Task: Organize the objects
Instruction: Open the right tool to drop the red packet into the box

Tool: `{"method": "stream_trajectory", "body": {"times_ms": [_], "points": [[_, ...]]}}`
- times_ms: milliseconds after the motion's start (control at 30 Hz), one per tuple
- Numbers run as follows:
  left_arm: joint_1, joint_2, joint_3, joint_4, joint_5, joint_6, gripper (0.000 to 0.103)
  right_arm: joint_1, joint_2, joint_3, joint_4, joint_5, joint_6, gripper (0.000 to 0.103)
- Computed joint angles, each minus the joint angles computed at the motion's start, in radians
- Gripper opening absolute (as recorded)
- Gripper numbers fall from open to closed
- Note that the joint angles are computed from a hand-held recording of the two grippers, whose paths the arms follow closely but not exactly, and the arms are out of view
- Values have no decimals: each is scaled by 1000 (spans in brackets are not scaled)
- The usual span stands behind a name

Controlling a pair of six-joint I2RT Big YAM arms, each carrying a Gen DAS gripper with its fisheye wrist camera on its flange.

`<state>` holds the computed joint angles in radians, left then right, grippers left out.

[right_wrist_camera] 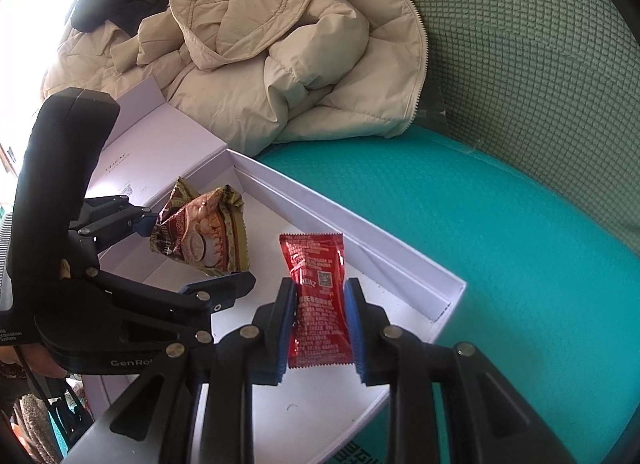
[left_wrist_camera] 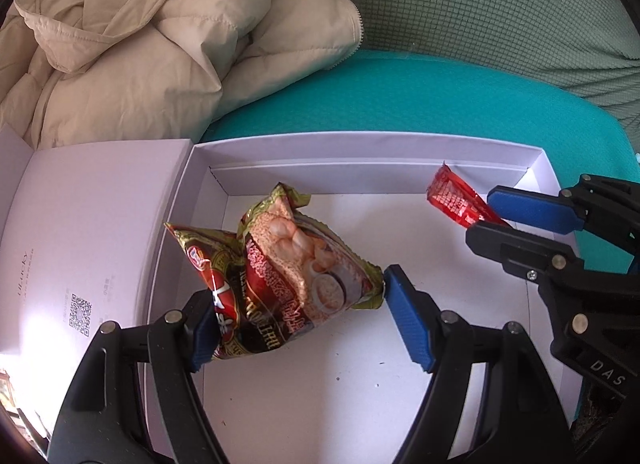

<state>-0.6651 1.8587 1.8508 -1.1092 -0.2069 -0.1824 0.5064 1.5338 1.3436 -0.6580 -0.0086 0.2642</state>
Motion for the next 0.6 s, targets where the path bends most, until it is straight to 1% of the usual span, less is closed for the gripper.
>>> {"method": "stream_trajectory", "body": {"times_ms": [133,300,400,433,533,567,600], "points": [[6,20,24,-9,-5,-11,73,1,-1,1,-2,4,-2,26],[10,17,21,-10,-9,-23,74,2,-2,8,-15,17,-2,26],[7,15,23,-17,-22,-33,75,2,2,19,-33,5,4,28],[8,13,21,-14,-26,-39,75,3,0,19,-32,5,2,29],[9,12,28,-25,-57,-68,75,12,-8,19,-33,27,-3,38],[11,9,25,-22,-53,-75,75,17,-9,25,-46,43,-6,41],[12,1,18,-17,-44,-80,75,23,-10,31,-60,66,-11,41]]}}
